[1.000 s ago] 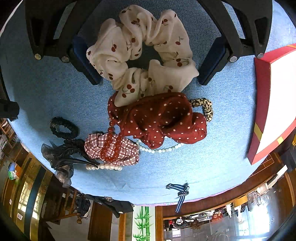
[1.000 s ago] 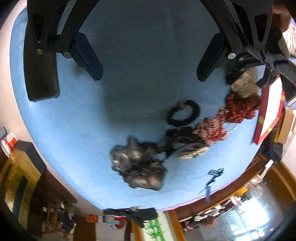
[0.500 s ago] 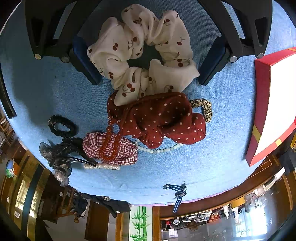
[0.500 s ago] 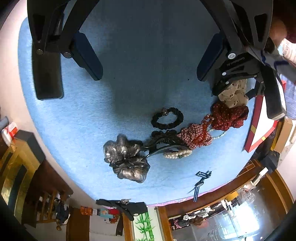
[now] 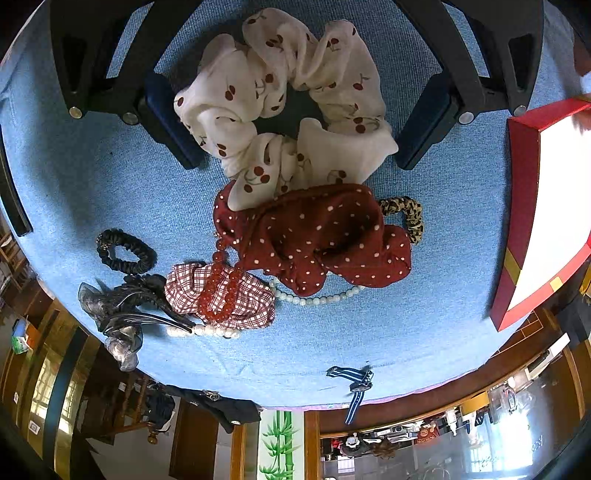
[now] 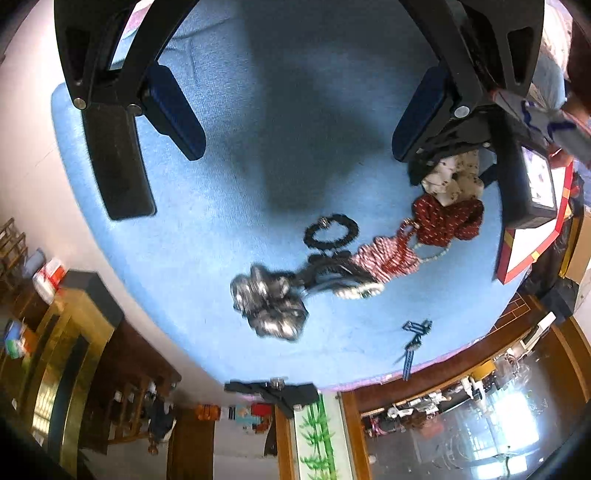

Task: Organize jewelry
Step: 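Move both grippers toward the pile of hair accessories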

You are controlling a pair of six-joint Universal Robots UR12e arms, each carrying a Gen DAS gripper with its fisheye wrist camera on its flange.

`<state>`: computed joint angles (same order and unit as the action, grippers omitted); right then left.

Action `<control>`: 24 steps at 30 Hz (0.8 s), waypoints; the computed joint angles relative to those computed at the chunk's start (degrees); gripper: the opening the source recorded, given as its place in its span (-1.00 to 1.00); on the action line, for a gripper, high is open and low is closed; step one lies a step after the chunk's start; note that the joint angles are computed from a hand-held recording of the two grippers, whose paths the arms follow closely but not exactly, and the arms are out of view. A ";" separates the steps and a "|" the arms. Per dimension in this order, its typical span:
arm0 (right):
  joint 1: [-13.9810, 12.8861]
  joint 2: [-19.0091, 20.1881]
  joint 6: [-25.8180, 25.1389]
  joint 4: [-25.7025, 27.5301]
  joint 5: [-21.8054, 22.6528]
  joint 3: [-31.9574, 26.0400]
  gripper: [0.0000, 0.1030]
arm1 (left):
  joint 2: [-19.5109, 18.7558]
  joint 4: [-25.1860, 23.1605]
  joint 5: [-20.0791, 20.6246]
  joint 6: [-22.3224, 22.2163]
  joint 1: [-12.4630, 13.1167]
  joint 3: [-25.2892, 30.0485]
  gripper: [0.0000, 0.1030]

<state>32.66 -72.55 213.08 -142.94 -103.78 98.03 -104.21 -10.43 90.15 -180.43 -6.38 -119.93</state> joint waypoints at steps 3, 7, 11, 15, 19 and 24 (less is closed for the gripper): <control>1.04 0.31 0.60 0.38 -1.40 -0.99 0.99 | -0.03 -0.01 0.02 -0.03 -0.04 0.03 1.00; 1.47 0.85 -0.08 1.41 -2.16 -2.54 0.99 | -0.03 -0.02 0.02 -0.03 -0.04 0.04 1.00; 1.40 1.09 -1.49 1.05 -1.92 -3.28 0.99 | -0.03 -0.03 0.03 -0.03 -0.04 0.04 1.00; 0.73 1.43 -4.07 0.44 0.23 -3.69 0.99 | 0.00 -0.05 0.01 0.00 -0.01 0.03 1.00; 0.13 1.27 -8.22 -0.44 2.11 -3.34 0.99 | -0.02 -0.06 0.03 -0.02 -0.04 0.05 1.00; -1.16 0.26 -12.25 -1.69 4.18 -1.79 0.98 | 0.21 -1.35 1.17 -1.05 -0.45 0.28 1.00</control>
